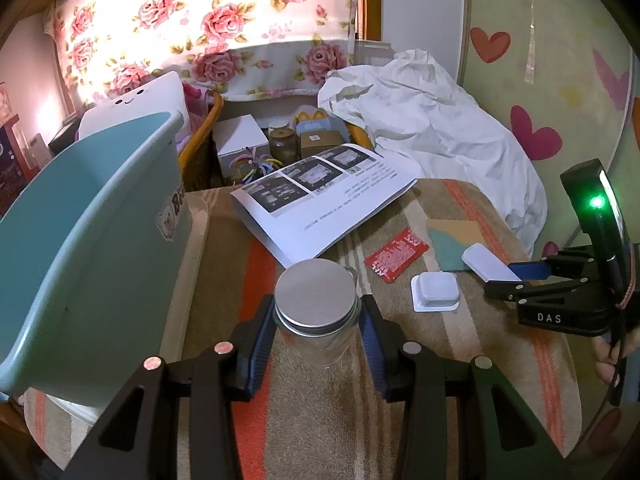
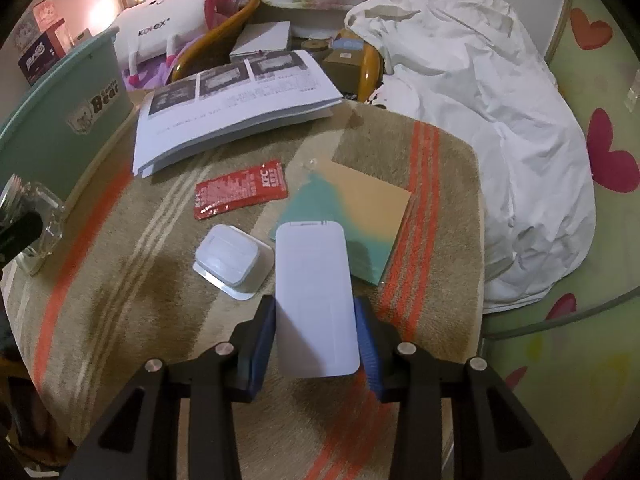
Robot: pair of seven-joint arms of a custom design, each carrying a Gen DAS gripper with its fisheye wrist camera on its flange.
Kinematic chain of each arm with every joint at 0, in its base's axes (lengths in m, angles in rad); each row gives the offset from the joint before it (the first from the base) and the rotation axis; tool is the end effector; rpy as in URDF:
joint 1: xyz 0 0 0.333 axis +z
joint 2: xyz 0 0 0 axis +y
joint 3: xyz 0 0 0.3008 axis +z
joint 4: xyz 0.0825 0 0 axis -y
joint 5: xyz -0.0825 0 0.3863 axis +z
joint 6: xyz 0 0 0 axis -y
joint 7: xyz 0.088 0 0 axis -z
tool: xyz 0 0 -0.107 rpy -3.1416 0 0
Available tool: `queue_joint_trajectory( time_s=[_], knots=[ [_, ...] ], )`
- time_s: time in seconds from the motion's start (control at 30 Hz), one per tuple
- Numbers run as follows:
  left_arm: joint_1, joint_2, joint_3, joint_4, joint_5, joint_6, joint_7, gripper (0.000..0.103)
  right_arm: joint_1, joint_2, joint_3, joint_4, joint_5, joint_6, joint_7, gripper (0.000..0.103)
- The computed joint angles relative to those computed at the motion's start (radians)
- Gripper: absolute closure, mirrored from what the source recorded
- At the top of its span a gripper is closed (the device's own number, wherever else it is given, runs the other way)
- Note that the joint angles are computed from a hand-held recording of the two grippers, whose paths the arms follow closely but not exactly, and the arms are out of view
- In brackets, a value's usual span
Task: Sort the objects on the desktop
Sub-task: 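Grasp the white rectangular card with the right tool while the left tool holds the jar, then carry the jar with the left tool down into the light-blue tub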
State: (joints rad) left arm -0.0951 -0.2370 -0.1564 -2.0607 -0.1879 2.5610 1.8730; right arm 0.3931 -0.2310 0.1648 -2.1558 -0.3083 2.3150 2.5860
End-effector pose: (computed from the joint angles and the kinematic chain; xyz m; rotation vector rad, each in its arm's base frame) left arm 0.5238 -0.1396 0.6061 -1.3743 2.1803 -0.8004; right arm 0.4462 0.2773 0.5220 -1.6331 2.1882 -0.4197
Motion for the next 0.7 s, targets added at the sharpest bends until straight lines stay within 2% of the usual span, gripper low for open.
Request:
queue_joint_trajectory(
  time_s=[0.3, 0.7],
  knots=[
    [0.001, -0.019, 0.008, 0.025, -0.011, -0.018, 0.014, 0.059, 0.007, -0.011, 0.023, 0.079, -0.025, -0.092, 0.053, 0.060],
    [0.017, -0.065, 0.020, 0.059, -0.021, -0.062, 0.021, 0.059, 0.049, 0.020, 0.065, 0.269, -0.057, -0.297, 0.146, 0.060]
  ],
)
